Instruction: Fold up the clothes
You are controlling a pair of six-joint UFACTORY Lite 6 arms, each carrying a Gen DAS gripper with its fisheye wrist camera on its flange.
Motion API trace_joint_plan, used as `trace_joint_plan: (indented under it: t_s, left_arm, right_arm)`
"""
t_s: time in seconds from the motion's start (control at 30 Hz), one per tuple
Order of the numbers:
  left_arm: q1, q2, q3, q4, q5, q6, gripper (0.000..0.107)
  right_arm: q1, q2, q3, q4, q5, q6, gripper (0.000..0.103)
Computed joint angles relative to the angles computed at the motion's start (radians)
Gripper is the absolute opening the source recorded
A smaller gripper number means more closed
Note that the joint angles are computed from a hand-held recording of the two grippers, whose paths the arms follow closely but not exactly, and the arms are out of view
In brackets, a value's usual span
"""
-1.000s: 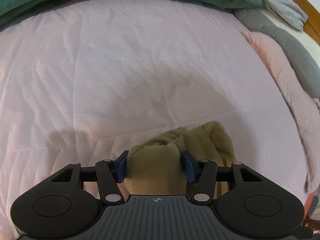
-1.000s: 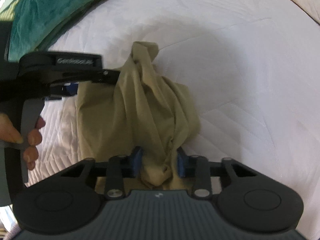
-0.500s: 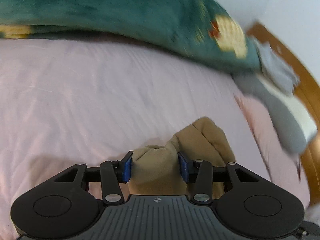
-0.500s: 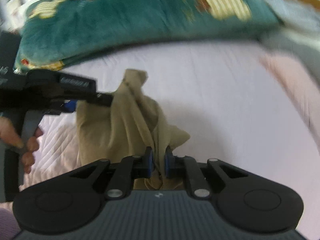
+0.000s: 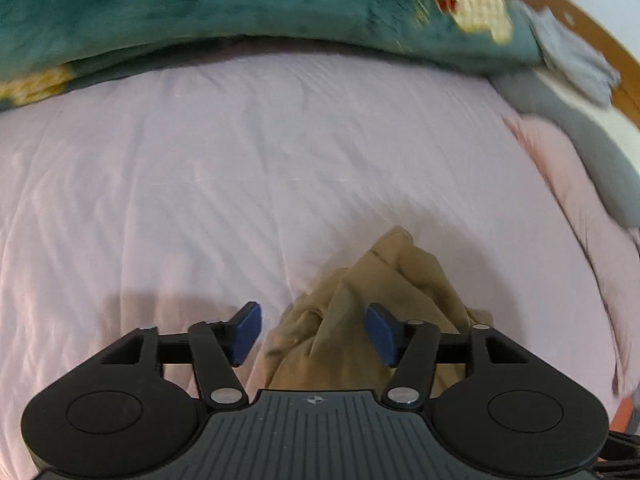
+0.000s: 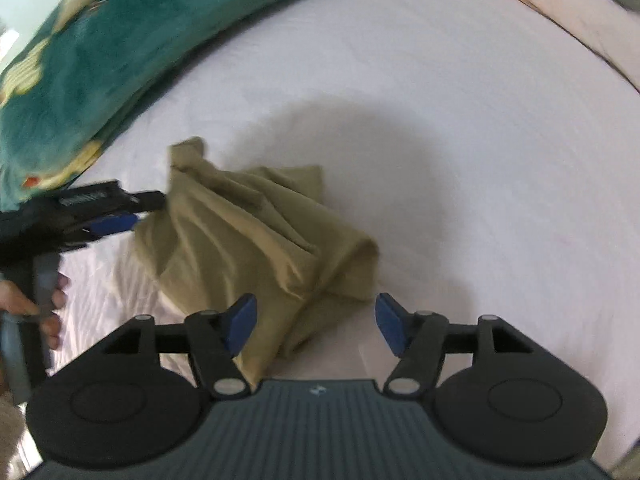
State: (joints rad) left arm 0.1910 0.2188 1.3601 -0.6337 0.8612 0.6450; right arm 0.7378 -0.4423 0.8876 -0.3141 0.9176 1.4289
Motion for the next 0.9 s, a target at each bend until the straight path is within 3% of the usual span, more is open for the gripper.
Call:
trace_joint_plan:
  t_s: [0.13,0.23,0.47,0.63,0.7,0.73,0.77,0.8,0.9]
  left_arm:
    - [-0.028,0.253,0.293,0.106,0.194,-0.098,0.072]
    - [-0.021,0.271,0.296,0.101,0.210,-0.100,0.077]
    - [-0.031,0.174,0.106,0.108,0.143,-0.127,0.085]
    - [-0.089,0.043,-0.101,0.109,-0.050,-0.097,0.085]
    - [-0.098,0.015,-0.139,0.103,-0.082,-0.108,0.080]
    - [-0.101,0.004,-0.146,0.100,-0.084,-0.106,0.071]
    - [-0.106,-0.010,-0.152,0.100,-0.084,-0.100,0.068]
    - [-0.115,-0.025,-0.163,0.104,-0.089,-0.096,0.064]
    - [-0.123,-0.052,-0.177,0.111,-0.094,-0.094,0.057]
  right_arm:
    - [-0.122,0.053,-0.093,0.101,-0.186,0.028,0.066]
    - [-0.215,0.093,-0.128,0.177,-0.299,-0.020,0.066]
    - [-0.303,0.143,-0.138,0.338,-0.398,-0.206,0.070]
    - [-0.251,0.222,-0.085,0.214,-0.385,-0.097,0.072]
    - [-0.226,0.244,-0.060,0.156,-0.367,-0.070,0.065]
    - [-0.213,0.255,-0.047,0.129,-0.358,-0.059,0.058]
    - [-0.206,0.263,-0.037,0.112,-0.351,-0.057,0.042]
    - [-0.212,0.262,-0.034,0.125,-0.354,-0.082,0.035]
    - [-0.203,0.292,0.021,0.116,-0.316,-0.156,0.026]
